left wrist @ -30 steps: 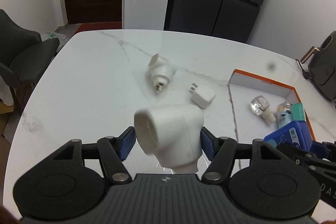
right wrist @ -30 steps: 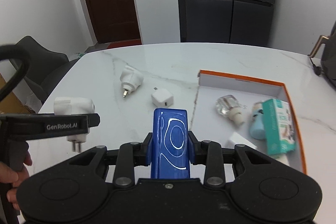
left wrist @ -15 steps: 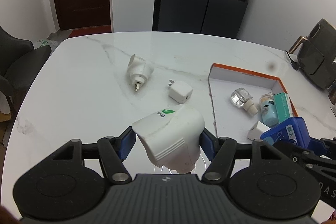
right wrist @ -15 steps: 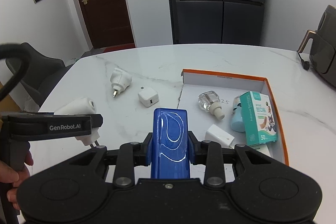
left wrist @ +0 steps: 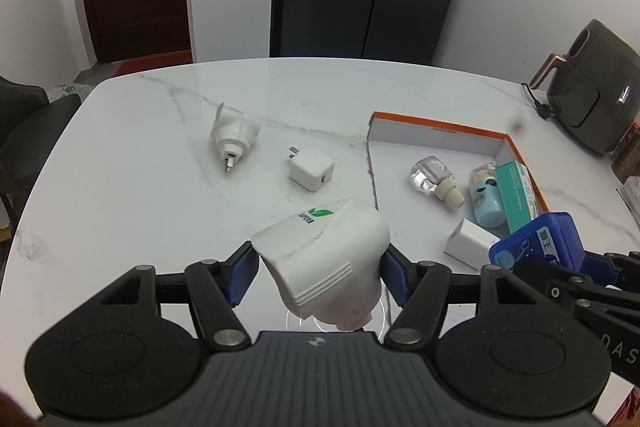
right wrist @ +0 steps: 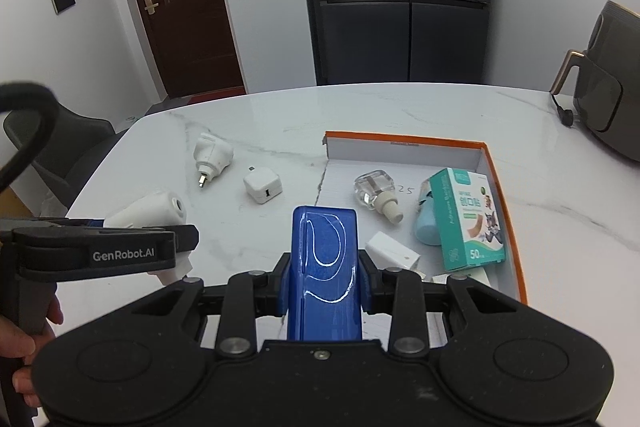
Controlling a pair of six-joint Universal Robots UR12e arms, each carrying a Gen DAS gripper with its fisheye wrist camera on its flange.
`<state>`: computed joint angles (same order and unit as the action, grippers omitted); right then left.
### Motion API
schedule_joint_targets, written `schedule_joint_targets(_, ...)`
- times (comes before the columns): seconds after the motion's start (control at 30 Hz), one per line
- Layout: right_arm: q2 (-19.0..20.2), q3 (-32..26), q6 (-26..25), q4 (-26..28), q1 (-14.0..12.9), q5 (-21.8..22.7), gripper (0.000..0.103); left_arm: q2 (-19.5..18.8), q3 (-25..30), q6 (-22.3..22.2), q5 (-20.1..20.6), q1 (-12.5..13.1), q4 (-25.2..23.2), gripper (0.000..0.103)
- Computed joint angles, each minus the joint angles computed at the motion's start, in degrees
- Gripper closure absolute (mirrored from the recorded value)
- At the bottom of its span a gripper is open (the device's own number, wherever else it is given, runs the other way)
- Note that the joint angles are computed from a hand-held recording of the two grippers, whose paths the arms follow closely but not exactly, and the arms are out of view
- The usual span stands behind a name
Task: Organize rigid objects
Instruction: 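Carry the white plug adapter and blue tissue pack toward the orange-rimmed box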
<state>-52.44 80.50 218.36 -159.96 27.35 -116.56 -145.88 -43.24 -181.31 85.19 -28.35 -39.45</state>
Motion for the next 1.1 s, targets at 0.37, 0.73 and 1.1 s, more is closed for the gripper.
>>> schedule_joint_targets(0.37,-1.5,2.5,1.7,-0.3,-0.1,-1.0,0.063,0.1,-0.1,1.1,-1.0,-0.7,-0.2,0.037)
schedule_joint_targets(0.73,-3.0,4.8,3.4,-0.3,-0.1,-2.3,0.063,0.1,-0.2,1.9,-1.9,-1.5,-0.4,0.037)
schedule_joint_targets(1.1,-4.6,7.4,5.1,-0.8,-0.3,-3.5,0.063,-0.2,0.3,3.0,-3.0,-2.3,-0.6,0.037)
